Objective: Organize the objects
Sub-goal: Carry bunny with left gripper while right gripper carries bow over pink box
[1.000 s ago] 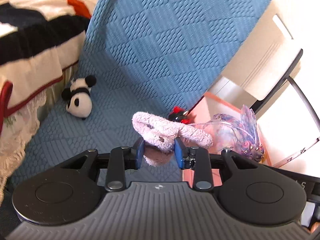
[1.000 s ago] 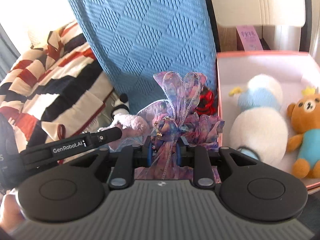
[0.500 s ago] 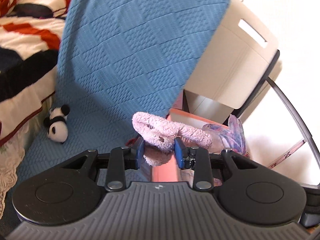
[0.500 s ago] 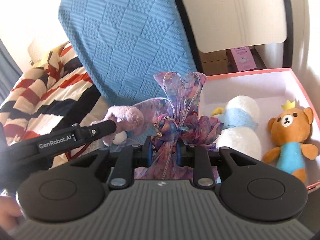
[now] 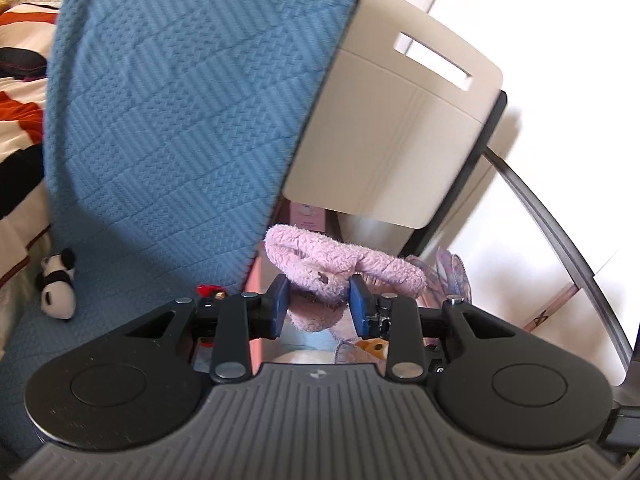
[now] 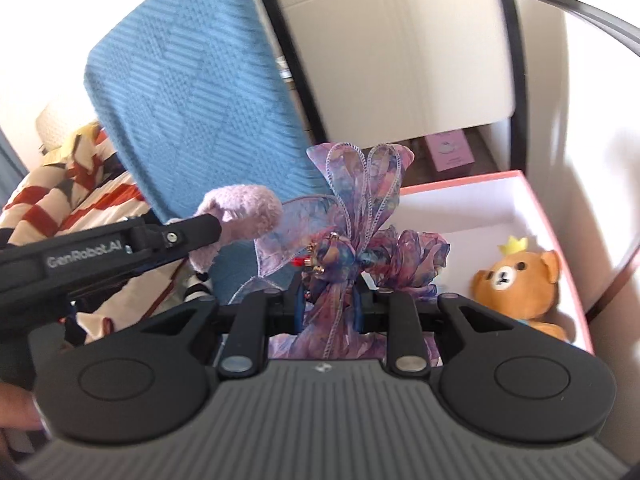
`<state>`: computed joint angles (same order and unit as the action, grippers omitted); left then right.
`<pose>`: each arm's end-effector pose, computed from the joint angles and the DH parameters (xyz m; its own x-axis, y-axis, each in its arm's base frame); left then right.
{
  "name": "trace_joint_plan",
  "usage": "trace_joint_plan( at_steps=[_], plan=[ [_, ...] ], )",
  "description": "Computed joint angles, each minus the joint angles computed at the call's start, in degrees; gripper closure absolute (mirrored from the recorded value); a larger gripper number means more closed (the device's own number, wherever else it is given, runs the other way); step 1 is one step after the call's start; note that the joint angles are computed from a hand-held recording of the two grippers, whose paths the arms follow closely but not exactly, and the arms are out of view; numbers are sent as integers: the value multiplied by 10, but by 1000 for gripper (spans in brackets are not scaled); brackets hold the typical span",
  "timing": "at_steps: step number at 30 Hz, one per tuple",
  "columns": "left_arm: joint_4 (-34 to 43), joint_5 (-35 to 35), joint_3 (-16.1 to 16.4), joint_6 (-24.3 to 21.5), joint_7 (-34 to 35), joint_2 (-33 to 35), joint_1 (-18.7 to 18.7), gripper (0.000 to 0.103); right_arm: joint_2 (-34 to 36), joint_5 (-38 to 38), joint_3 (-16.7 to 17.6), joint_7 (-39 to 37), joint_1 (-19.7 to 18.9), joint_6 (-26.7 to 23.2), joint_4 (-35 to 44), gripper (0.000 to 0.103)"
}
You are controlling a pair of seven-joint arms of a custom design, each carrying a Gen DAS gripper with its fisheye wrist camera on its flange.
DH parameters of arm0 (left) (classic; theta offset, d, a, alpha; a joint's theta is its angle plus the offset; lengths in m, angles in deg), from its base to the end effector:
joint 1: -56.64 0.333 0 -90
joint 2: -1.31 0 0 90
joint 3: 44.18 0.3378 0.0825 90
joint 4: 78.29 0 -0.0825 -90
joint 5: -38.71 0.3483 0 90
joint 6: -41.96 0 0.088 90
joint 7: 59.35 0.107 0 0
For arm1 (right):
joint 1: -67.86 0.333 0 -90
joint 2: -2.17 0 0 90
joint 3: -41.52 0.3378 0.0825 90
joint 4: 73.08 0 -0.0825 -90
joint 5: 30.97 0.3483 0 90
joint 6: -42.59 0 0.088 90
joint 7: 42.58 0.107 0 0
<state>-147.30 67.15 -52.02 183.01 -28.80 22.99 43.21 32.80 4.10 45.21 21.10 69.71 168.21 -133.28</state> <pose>0.6499 -0.2269 0.6959 0.2446 -0.8920 0.3802 -0.5196 -0.4517 -0.7252 0.7220 0.0744 0.6291 0.4312 -0.8368 -0.3373 -0.7314 -0.1054 -0.6738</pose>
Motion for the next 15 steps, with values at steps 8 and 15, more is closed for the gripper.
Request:
trace_joint_plan(
  at_steps=[8, 15],
  plan=[
    [87, -16, -3, -25, 14, 76, -27, 66, 48, -20, -11, 19, -24, -20, 58, 77],
    [109, -36, -1, -42, 16, 115, -40, 66, 66, -46, -18, 17, -34, -3, 54, 77]
  ],
)
